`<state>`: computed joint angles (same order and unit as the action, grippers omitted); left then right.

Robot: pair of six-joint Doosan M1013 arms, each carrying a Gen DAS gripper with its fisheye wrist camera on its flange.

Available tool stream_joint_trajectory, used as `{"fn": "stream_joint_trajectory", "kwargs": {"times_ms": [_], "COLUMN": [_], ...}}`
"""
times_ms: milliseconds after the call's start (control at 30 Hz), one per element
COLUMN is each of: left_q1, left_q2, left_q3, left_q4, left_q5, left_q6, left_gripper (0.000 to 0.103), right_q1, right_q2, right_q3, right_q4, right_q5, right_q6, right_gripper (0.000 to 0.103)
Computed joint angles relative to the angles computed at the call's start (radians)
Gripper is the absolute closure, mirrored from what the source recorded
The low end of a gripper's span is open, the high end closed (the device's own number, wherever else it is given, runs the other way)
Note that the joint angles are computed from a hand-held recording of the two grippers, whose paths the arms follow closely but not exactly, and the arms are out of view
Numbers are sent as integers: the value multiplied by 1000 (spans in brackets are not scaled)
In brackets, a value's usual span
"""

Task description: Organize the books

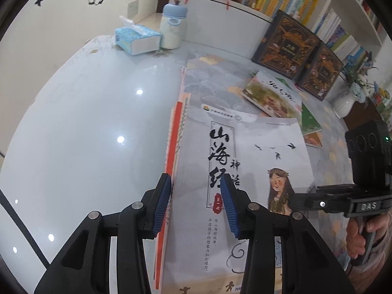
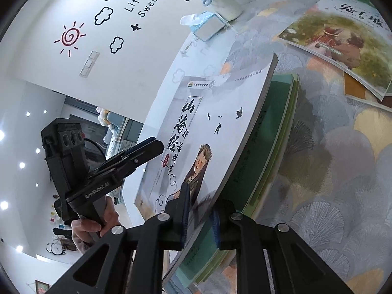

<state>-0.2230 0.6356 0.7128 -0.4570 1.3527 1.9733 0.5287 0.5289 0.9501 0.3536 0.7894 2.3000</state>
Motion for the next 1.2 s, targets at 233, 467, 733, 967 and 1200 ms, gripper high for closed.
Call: {"fn": "stream_joint_trajectory", "kwargs": {"times_ms": [233,467,733,967,1200], "left_q1": [-11,-18,-56,-109,-146], "left_q2": [-33,-88,-144,-181,-183], "left_q3": [43,102,178,255,281], "left_q4": [79,82,-24,-84,-71], "left_q5": [-86,-182,-191,-146,-121], "left_q6": [-56,-67,11,101,86], "left_gripper": [64,64,63,63,63], "right_q1": [6,-15,-72,-174,-197], "right_q2": [2,-93,-286,-399,-379], "right_q3": [-34,111,416,621,607], "right_q4": [-46,-109,-379,-295,-323], "right_q5": [61,-20,-172,-295,-335], "right_q6": [11,92,536,523,474], "right_gripper": [53,52,51,47,47]}}
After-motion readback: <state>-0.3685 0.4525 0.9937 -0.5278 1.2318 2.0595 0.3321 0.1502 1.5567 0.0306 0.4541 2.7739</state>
